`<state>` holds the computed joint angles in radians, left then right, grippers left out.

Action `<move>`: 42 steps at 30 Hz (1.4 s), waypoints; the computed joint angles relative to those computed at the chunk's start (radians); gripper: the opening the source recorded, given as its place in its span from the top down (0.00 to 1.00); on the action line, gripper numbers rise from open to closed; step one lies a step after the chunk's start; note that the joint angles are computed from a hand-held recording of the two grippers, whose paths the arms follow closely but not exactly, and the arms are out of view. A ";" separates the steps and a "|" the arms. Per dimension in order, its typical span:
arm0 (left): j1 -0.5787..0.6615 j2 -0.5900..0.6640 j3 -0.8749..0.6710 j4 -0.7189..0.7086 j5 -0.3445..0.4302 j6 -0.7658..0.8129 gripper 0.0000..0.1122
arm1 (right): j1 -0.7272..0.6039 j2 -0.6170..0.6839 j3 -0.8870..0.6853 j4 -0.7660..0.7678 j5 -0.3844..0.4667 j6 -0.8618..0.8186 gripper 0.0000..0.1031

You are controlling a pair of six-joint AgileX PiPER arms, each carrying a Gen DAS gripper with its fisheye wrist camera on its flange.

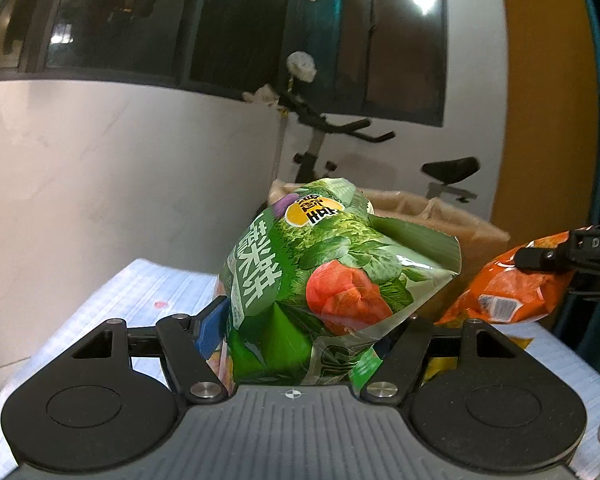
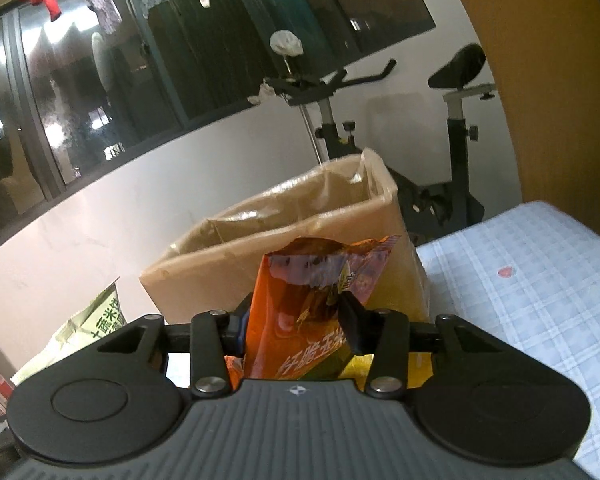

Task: Organize snacks
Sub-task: 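Carry both bags over the box and open both tools to drop them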

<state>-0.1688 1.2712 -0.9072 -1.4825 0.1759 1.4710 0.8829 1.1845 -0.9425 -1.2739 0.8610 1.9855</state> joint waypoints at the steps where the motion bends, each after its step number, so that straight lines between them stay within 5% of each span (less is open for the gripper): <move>1: 0.005 0.001 -0.008 0.006 0.019 -0.002 0.35 | 0.002 -0.005 -0.004 -0.001 0.003 -0.006 0.56; 14: 0.022 0.070 -0.159 0.122 0.146 -0.133 0.35 | -0.057 -0.033 -0.088 0.018 -0.038 -0.187 0.56; 23: 0.004 0.187 -0.342 0.136 0.181 -0.160 0.35 | -0.216 0.003 -0.204 0.083 -0.176 -0.397 0.56; 31: -0.053 0.377 -0.593 0.363 0.183 -0.381 0.35 | -0.409 0.134 -0.352 0.138 -0.338 -0.553 0.56; 38: -0.053 0.559 -0.844 0.625 0.288 -0.747 0.35 | -0.493 0.302 -0.482 0.275 -0.386 -0.732 0.57; 42: -0.031 0.605 -0.882 0.500 0.292 -0.666 0.35 | -0.522 0.380 -0.531 0.356 -0.388 -0.801 0.57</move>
<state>-0.2001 1.8766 -1.7891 -0.9826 0.4684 0.8047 0.3607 1.5650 -1.4732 -0.9183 0.4726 1.1845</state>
